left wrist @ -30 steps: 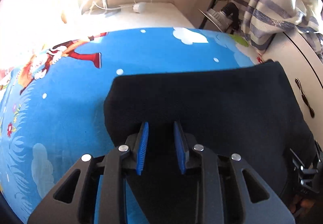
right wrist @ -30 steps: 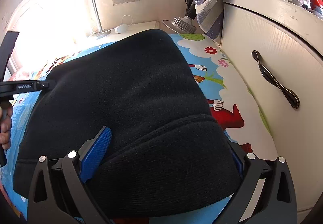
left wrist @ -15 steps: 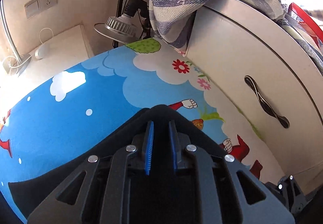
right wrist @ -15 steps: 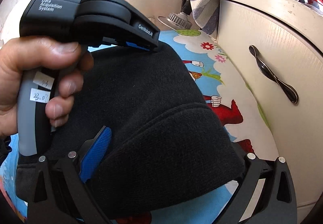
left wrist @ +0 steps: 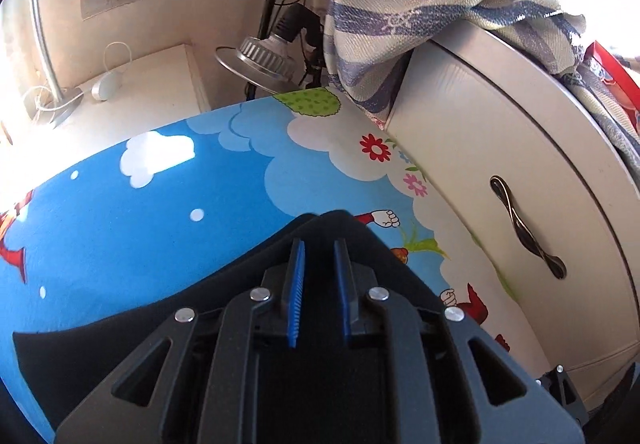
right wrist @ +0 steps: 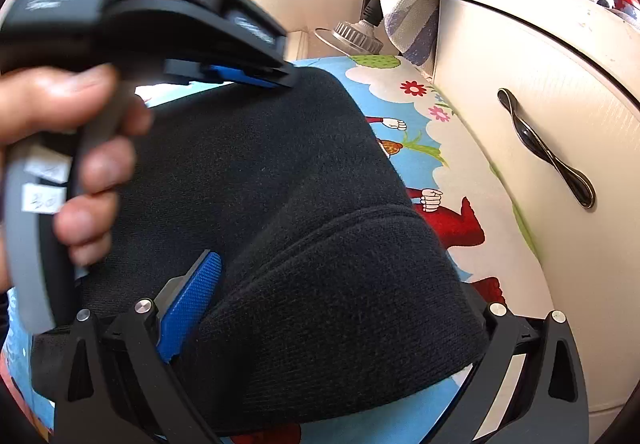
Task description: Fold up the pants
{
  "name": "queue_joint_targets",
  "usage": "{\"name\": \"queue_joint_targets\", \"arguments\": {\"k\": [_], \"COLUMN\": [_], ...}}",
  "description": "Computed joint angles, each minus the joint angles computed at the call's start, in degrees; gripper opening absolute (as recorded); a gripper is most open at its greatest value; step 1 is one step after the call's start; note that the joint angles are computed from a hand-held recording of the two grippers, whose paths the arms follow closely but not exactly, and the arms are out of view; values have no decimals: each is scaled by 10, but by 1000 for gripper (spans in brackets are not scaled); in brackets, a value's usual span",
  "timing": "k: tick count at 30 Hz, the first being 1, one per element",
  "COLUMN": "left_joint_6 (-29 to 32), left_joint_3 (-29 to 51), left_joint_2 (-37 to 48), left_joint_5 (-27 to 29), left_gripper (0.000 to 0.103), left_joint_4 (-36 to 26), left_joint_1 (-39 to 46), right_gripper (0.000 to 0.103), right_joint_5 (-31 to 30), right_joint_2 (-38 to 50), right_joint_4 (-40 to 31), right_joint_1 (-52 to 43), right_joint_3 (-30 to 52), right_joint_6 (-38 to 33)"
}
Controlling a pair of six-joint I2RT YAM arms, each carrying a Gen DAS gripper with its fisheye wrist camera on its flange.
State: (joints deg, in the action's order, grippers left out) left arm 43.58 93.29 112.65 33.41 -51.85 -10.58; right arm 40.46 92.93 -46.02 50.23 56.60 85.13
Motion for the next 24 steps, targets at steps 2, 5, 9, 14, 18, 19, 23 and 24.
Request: {"name": "queue_joint_targets", "arguments": {"k": [2, 5, 9, 14, 18, 19, 23, 24], "left_joint_6": [0, 57, 200, 315, 360, 373, 382, 372], "left_joint_3": [-3, -17, -55, -96, -108, -114, -107, -113], "left_joint_2": [-10, -11, -45, -87, -85, -89, -90, -96], "left_joint_5": [5, 2, 36, 13, -1, 3, 54, 64], "left_gripper": [42, 46, 59, 85, 93, 93, 92, 90], "left_joint_4": [-29, -74, -130, -170, -187, -187, -201, -186], "left_joint_1": [46, 120, 226, 323, 377, 387, 413, 413], "right_gripper": [98, 99, 99, 99, 99, 99, 99, 99], "right_joint_5": [-1, -6, -5, -4, -25, -29, 19, 44], "right_joint_2": [3, -3, -6, 41, 35, 38, 48, 36], "right_joint_4": [-8, 6, 4, -111, -154, -177, -297, -293], "right_joint_1": [0, -8, -16, 13, 36, 41, 74, 71], "right_joint_3": [4, -2, 2, 81, 94, 108, 183, 186], "right_joint_6": [8, -7, -20, 42, 95, 104, 156, 138]}}
